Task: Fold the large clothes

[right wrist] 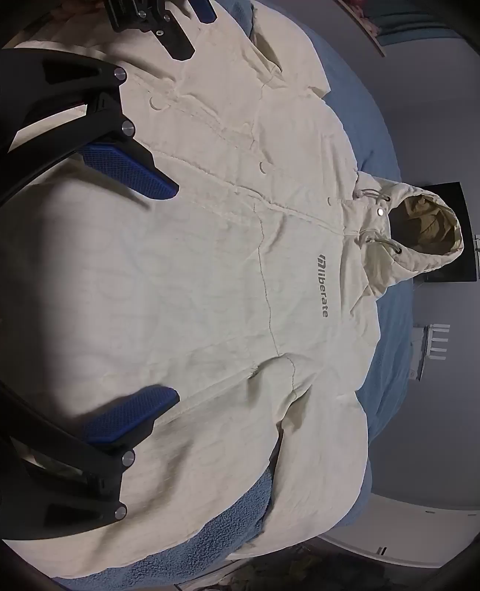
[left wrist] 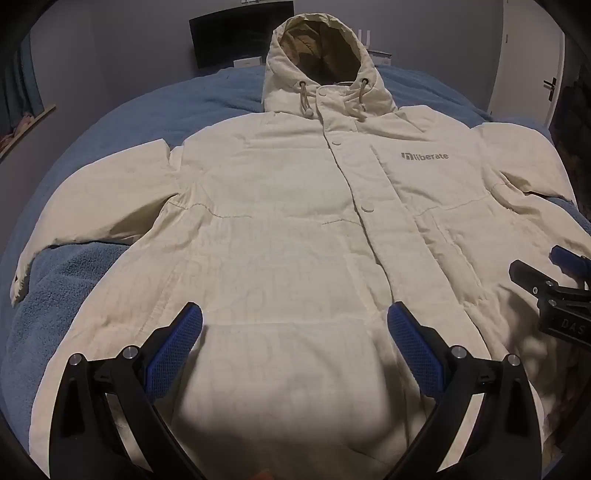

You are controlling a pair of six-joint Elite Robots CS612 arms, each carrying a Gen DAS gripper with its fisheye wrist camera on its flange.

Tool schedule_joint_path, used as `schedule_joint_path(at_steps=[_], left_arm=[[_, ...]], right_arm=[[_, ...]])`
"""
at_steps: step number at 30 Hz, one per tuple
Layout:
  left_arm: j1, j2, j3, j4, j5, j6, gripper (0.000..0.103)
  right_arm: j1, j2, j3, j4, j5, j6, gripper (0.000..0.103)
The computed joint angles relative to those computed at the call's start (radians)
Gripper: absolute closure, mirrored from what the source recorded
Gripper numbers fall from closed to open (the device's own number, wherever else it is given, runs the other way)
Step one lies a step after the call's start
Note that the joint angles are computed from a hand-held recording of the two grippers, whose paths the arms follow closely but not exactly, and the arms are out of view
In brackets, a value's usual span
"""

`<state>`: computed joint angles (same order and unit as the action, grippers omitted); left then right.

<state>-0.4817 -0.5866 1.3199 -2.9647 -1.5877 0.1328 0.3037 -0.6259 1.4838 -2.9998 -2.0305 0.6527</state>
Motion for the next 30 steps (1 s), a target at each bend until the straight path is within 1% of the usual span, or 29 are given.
schedule_joint_path(at_steps=[4,7,10,13,14,30], left_arm=[[0.001,-0.002,-0.001,0.011,-0.012,-0.014,0.006],[0.01,0.003,-0.01,0.027,-0.036,-0.017,0.006],[0.011,0.006,-0.016,0.033,-0.039,-0.017,0.006],[0.011,0.006,-0.016,0.03,-0.033,-0.019,0.006],[0.01,0.006,-0.015,0.029,-0.033,-0.019,0.006],[0.011,0.007,-0.015,0.026,-0.03,-0.015,0.006]], right_arm=[[-0.001,0.0,-0.001,0.003,0.006,0.0,0.006],[-0.002,0.001,-0.002,0.001,0.007,0.001,0.006],[-0.002,-0.003,0.005,-0.006,0.007,0.0,0.006],[0.0,0.003,0.01,-0.018,0.006,0.001,0.006],[-0.001,0.002,-0.001,0.005,0.006,0.001,0.006],[-0.002,0.001,-0.003,0.011,0.01,0.003,0.006]])
